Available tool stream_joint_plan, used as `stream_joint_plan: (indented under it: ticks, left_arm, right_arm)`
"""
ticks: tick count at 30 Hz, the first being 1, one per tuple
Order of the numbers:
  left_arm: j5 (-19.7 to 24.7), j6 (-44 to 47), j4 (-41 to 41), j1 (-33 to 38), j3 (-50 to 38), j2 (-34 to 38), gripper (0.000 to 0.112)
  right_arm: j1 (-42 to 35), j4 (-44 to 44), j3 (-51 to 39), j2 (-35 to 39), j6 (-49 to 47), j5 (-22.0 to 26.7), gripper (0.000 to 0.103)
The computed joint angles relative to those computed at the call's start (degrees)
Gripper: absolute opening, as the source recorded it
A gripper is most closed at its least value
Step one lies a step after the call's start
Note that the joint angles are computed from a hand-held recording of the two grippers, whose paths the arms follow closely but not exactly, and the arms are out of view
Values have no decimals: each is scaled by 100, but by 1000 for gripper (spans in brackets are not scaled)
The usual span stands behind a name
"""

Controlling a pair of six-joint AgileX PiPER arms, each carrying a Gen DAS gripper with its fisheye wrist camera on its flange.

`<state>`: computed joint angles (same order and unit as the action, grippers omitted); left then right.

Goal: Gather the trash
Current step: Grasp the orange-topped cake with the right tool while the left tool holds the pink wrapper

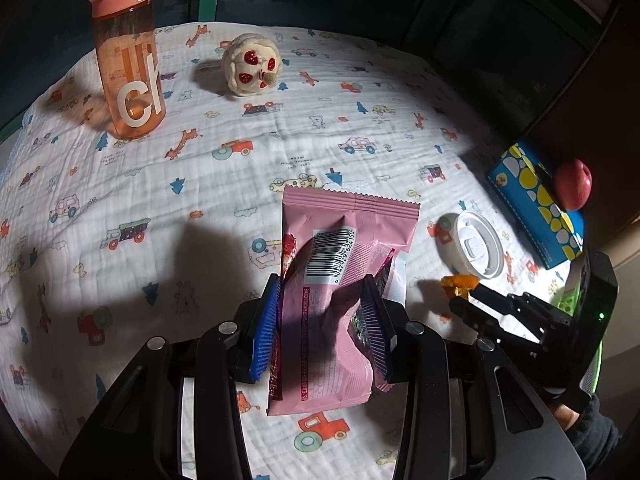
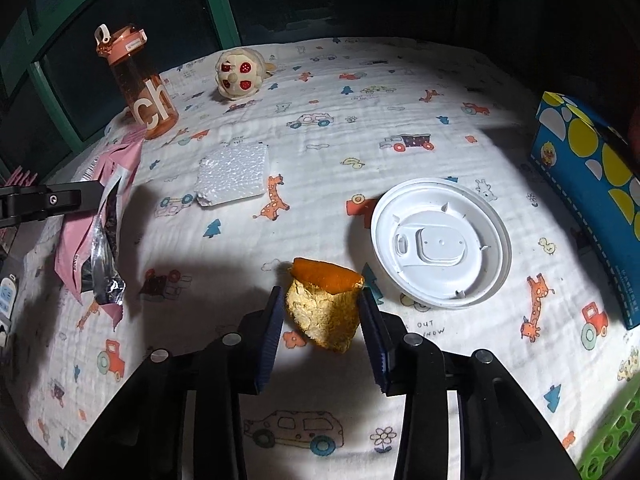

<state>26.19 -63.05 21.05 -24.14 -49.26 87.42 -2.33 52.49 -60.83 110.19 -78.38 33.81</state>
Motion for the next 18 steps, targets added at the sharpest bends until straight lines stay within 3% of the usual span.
stream_joint_plan:
  ticks: [9,18]
  left_arm:
    - [214,-451,254,-593,-242,-23,40]
    - [493,-663,410,-1413,-1000,366,40]
  right_arm:
    - [-889,184,535,-778,-293,969,34]
    - [-2598,191,796,-1625,-821,2209,34]
